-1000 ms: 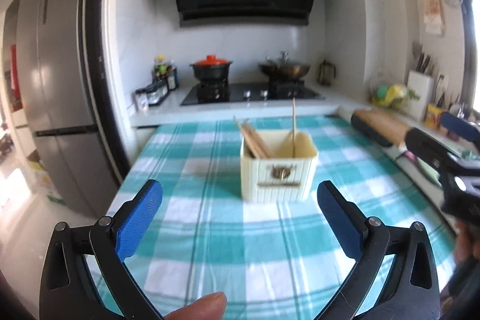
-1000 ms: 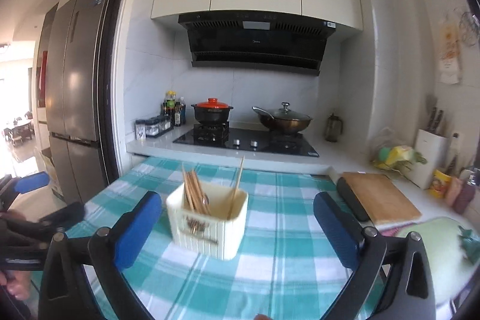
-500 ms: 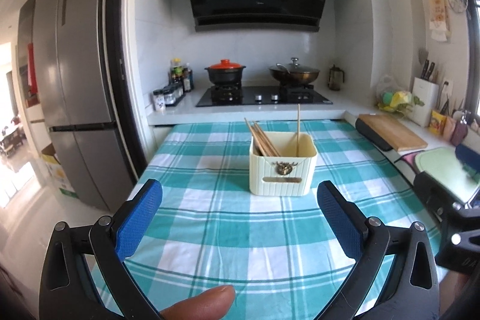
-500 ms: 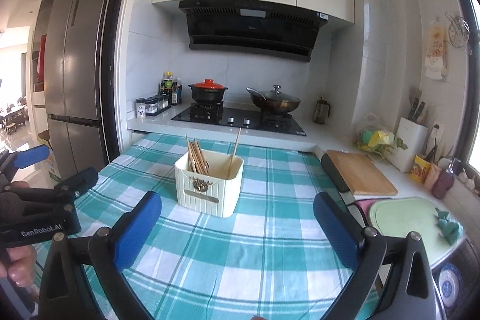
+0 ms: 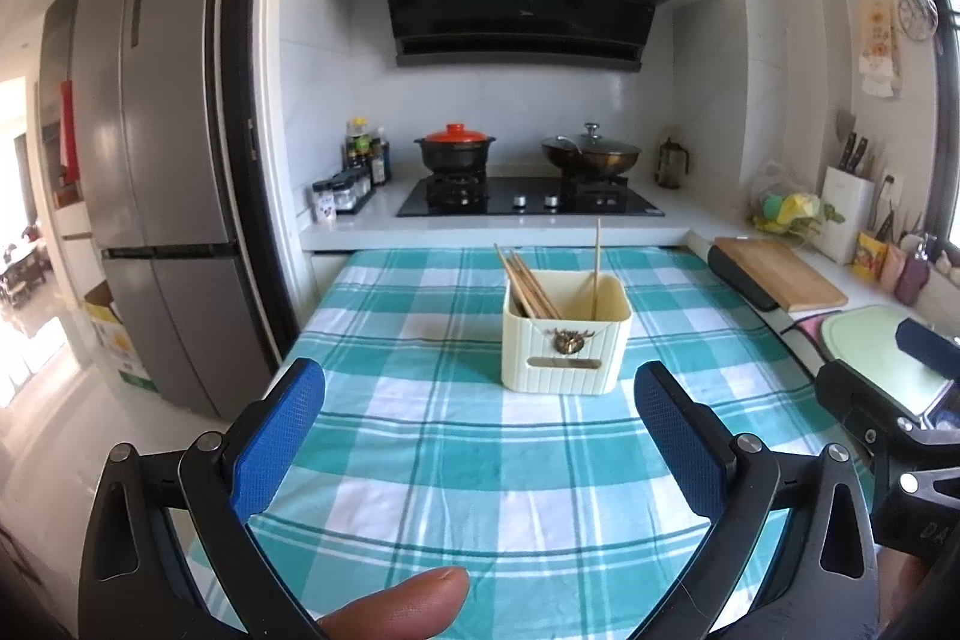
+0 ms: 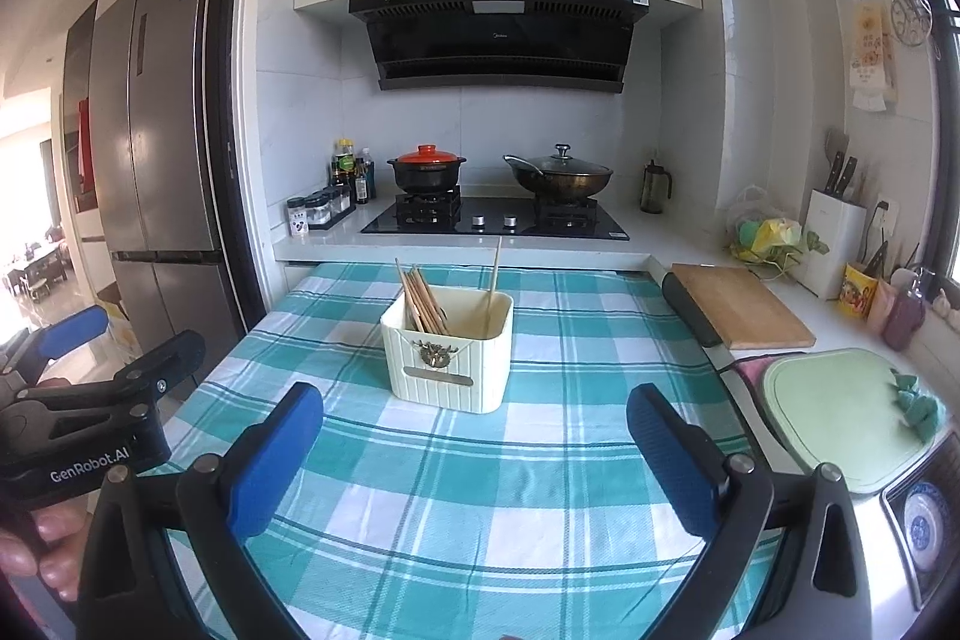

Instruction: Organize utensils

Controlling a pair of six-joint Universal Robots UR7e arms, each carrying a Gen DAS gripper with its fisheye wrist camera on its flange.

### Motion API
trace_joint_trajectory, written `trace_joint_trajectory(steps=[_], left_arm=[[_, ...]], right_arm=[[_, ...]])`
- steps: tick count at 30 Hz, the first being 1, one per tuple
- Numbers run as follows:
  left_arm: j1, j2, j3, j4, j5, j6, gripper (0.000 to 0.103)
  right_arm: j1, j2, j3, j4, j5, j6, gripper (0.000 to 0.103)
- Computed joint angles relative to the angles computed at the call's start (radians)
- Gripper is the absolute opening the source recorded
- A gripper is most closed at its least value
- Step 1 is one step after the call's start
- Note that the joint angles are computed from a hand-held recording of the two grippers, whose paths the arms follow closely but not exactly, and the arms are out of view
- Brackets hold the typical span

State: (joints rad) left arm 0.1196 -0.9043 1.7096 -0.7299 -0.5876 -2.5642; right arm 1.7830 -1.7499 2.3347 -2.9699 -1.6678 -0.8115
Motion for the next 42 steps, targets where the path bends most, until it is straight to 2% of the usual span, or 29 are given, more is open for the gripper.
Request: trace_joint_trajectory(steps=[42], left_arm=[[-0.025,0.010,-0.028,0.065,-0.031,-0.048,0.103]], right_arm=[[0.028,-0.029,0.002,0.016,0.013,0.001,0.103]])
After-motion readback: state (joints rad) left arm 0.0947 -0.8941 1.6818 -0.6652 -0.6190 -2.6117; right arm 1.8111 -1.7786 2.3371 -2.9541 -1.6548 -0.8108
